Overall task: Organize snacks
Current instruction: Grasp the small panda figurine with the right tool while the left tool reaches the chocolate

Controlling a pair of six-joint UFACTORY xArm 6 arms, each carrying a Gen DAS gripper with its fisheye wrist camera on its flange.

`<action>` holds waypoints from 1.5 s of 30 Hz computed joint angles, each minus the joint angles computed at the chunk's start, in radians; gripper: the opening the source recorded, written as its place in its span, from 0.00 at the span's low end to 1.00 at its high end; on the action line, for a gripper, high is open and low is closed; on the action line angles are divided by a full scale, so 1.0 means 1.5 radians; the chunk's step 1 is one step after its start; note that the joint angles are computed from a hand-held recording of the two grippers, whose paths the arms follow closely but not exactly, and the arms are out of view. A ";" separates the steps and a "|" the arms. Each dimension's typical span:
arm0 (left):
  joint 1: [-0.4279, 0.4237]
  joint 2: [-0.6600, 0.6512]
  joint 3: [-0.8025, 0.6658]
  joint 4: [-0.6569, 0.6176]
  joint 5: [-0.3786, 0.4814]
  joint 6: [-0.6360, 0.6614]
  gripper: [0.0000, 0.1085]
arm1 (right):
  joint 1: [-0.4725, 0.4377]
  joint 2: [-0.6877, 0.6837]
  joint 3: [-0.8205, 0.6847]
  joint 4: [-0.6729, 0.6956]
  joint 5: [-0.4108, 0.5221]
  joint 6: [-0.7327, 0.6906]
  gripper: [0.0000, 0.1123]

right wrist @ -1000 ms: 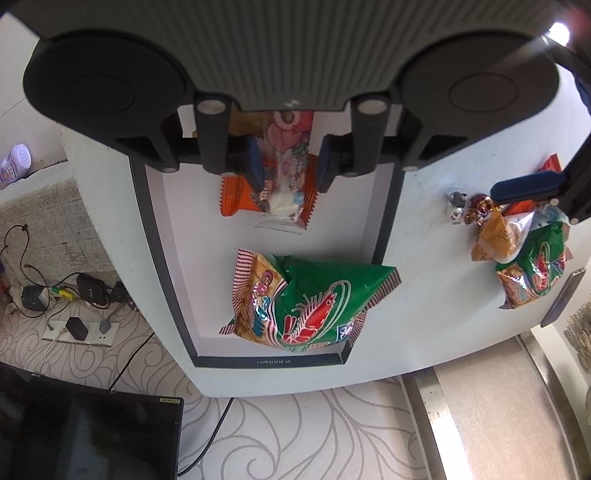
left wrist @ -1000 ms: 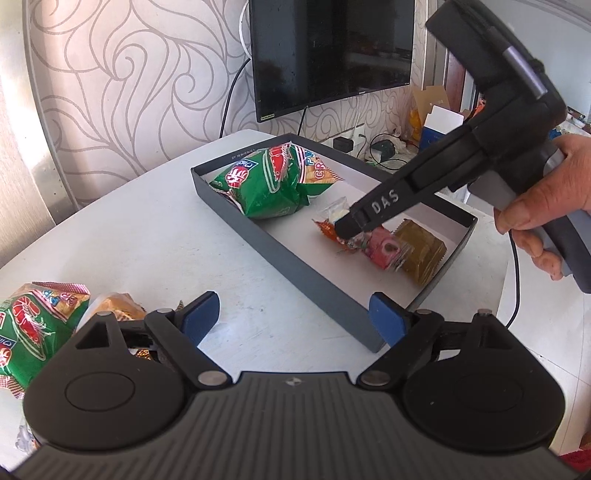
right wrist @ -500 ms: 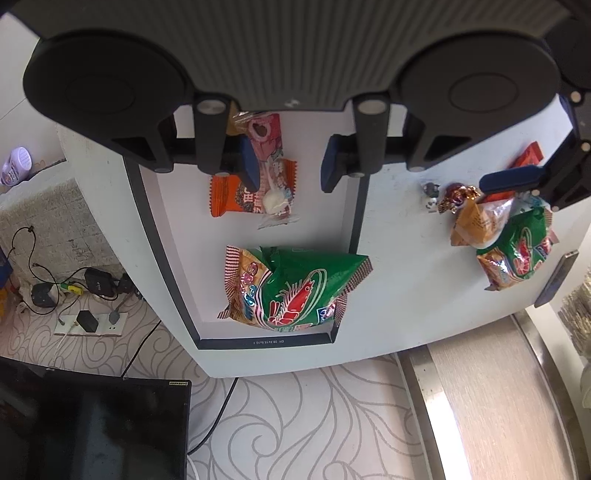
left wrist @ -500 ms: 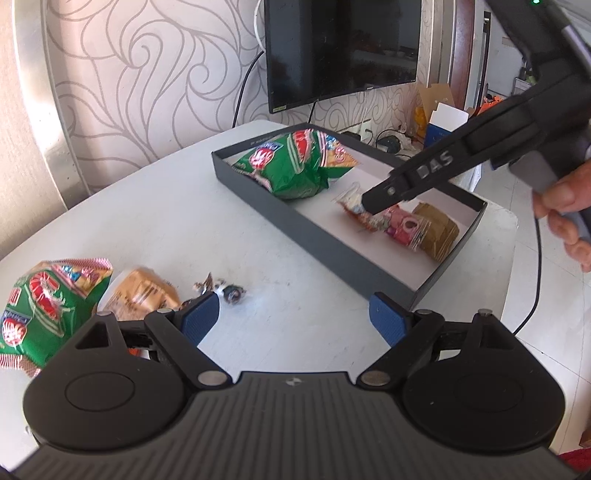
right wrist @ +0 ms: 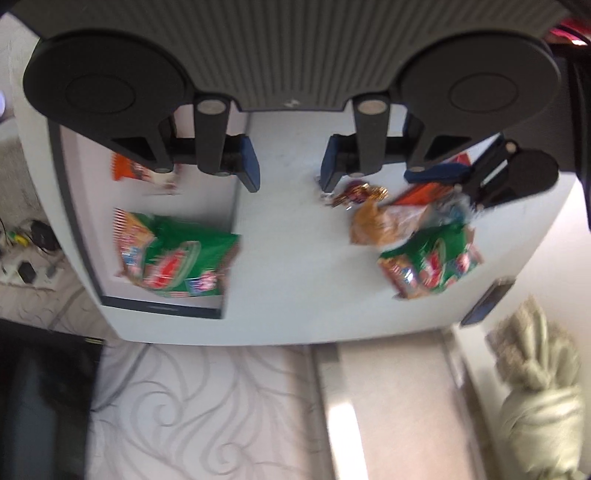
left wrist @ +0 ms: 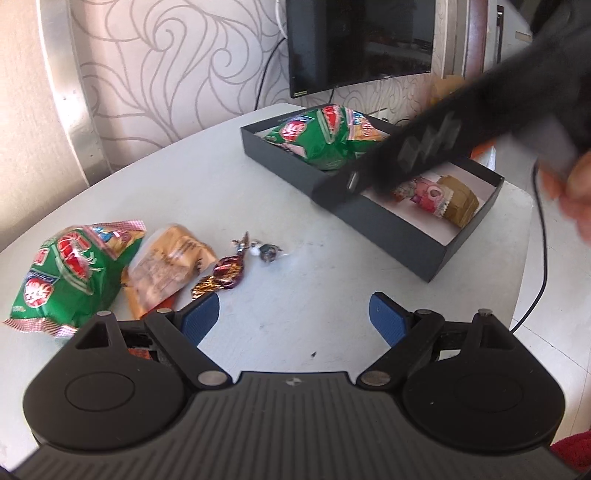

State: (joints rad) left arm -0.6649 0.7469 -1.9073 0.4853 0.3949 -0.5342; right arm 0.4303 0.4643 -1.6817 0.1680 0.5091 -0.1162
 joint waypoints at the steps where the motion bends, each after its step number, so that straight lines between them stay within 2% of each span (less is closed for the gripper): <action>1: 0.002 -0.007 0.009 0.012 -0.003 -0.014 0.84 | 0.004 0.017 -0.022 -0.004 0.017 -0.010 0.34; 11: 0.016 -0.058 0.076 0.088 0.003 -0.114 0.84 | 0.018 0.164 -0.215 -0.025 0.116 -0.028 0.31; 14: 0.018 -0.071 0.092 0.106 0.008 -0.138 0.84 | 0.019 0.208 -0.281 -0.030 0.157 -0.030 0.27; 17: 0.020 -0.076 0.099 0.113 0.006 -0.150 0.84 | 0.018 0.214 -0.289 -0.025 0.161 -0.034 0.20; 19: 0.022 -0.074 0.101 0.100 -0.002 -0.138 0.84 | 0.019 0.202 -0.271 -0.029 0.156 -0.039 0.20; 23: 0.025 -0.058 0.094 0.045 -0.043 -0.070 0.84 | 0.017 0.148 -0.191 -0.015 0.139 -0.043 0.19; 26: 0.028 -0.036 0.084 -0.028 -0.086 0.038 0.84 | 0.014 0.097 -0.114 -0.014 0.123 -0.037 0.19; 29: 0.031 -0.007 0.056 -0.131 -0.095 0.182 0.83 | 0.010 0.050 -0.044 -0.011 0.107 -0.028 0.19; 33: 0.039 0.053 -0.033 -0.214 -0.045 0.288 0.82 | 0.005 0.012 0.014 0.004 0.089 -0.021 0.18; 38: 0.044 0.138 -0.173 -0.323 0.019 0.392 0.78 | 0.010 -0.004 0.036 -0.012 0.087 -0.014 0.18; 41: 0.045 0.174 -0.235 -0.350 0.046 0.405 0.77 | 0.010 -0.004 0.034 -0.012 0.090 -0.011 0.19; 45: 0.045 0.222 -0.325 -0.336 0.087 0.381 0.72 | 0.011 -0.006 0.037 -0.013 0.089 -0.010 0.19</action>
State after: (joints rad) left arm -0.5969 1.0800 -2.3942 -0.0182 0.5258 0.0375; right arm 0.4468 0.4556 -1.6258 0.1492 0.6431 -0.1317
